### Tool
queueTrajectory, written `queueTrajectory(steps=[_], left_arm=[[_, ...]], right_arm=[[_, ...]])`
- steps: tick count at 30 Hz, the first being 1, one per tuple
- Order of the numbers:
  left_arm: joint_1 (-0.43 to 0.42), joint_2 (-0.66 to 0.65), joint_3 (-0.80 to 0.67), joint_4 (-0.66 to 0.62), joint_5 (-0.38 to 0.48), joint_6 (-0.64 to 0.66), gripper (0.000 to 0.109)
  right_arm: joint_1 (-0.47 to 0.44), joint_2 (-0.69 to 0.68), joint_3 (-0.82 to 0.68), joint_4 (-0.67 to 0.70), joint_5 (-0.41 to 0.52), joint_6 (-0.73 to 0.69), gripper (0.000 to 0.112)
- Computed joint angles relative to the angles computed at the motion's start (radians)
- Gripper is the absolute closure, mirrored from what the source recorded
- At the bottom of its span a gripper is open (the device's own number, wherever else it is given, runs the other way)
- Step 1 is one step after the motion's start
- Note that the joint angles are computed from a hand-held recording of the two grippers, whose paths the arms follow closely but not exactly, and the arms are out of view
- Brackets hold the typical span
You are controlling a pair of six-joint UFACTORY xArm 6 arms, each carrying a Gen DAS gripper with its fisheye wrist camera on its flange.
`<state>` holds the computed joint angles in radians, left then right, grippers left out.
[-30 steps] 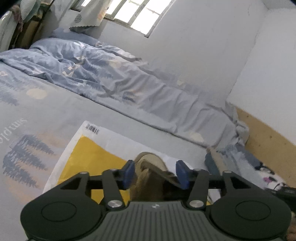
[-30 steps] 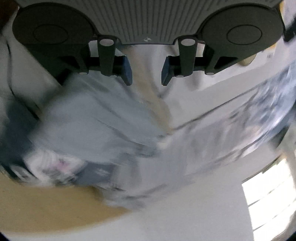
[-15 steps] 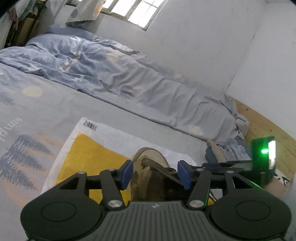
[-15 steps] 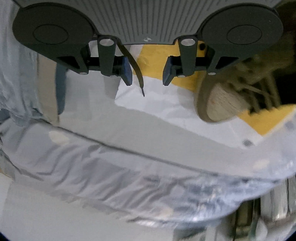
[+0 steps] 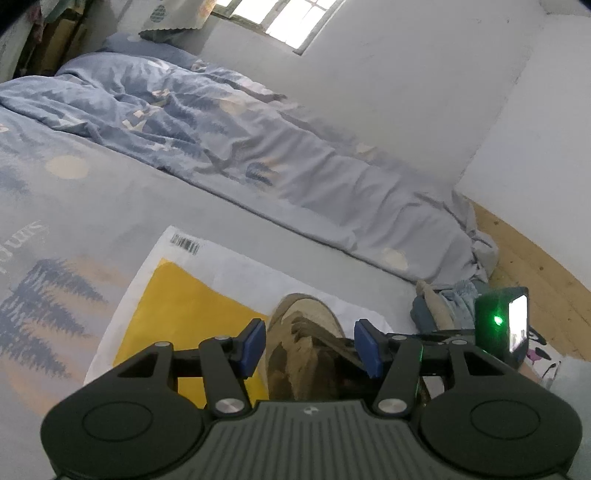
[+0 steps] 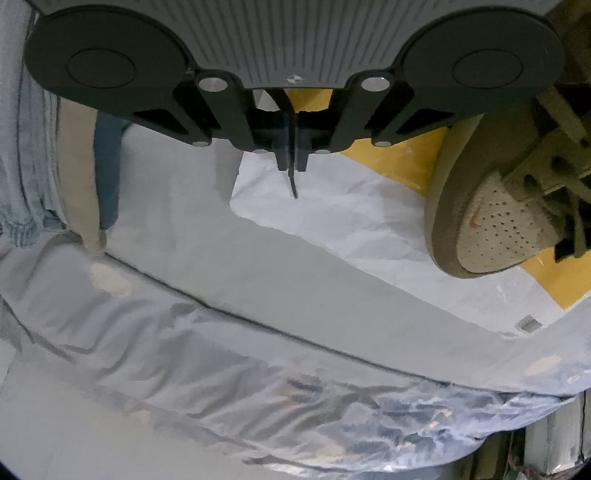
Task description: Lace up shoes with both hands
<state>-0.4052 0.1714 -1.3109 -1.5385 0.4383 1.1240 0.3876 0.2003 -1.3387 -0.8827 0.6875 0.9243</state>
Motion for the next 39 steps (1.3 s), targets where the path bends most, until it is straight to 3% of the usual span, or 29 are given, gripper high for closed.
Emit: queueTrajectory(steps=[7,10,12,15,18,24,34,37,39], left_arm=[[0.115,0.024,-0.021,-0.162,0.31,-0.043,0.057],[0.154,0.028,-0.01,-0.256,0.436,-0.017,0.057],[0.178,0.037,-0.006,-0.301,0.523,-0.014,0.057],[0.214,0.072,-0.007,-0.363,0.667,-0.066,0.057],[0.238,0.109,-0.006,-0.426,0.766,-0.137,0.057],[0.244,0.149,-0.021,-0.437,0.796,-0.209,0.06],[0.234,0.152,-0.02,-0.425,0.783,-0.197,0.099],[0.236,0.134,-0.004,-0.42,0.78,-0.185,0.109],[0.232,0.13,-0.004,-0.42,0.768,-0.173,0.109]], right_arm=[[0.127,-0.153,0.104,-0.308,-0.009,0.327,0.111],[0.215,-0.208,0.138,-0.447,0.01,0.509,0.111],[0.249,-0.231,0.162,-0.562,-0.024,0.656,0.112],[0.304,-0.237,0.176,-0.691,-0.009,0.781,0.112],[0.307,-0.236,0.178,-0.737,-0.072,0.811,0.112],[0.312,-0.243,0.179,-0.783,-0.084,0.843,0.111],[0.298,-0.26,0.201,-0.75,-0.146,0.8,0.111],[0.3,-0.269,0.208,-0.743,-0.145,0.795,0.111],[0.301,-0.271,0.21,-0.739,-0.145,0.794,0.111]])
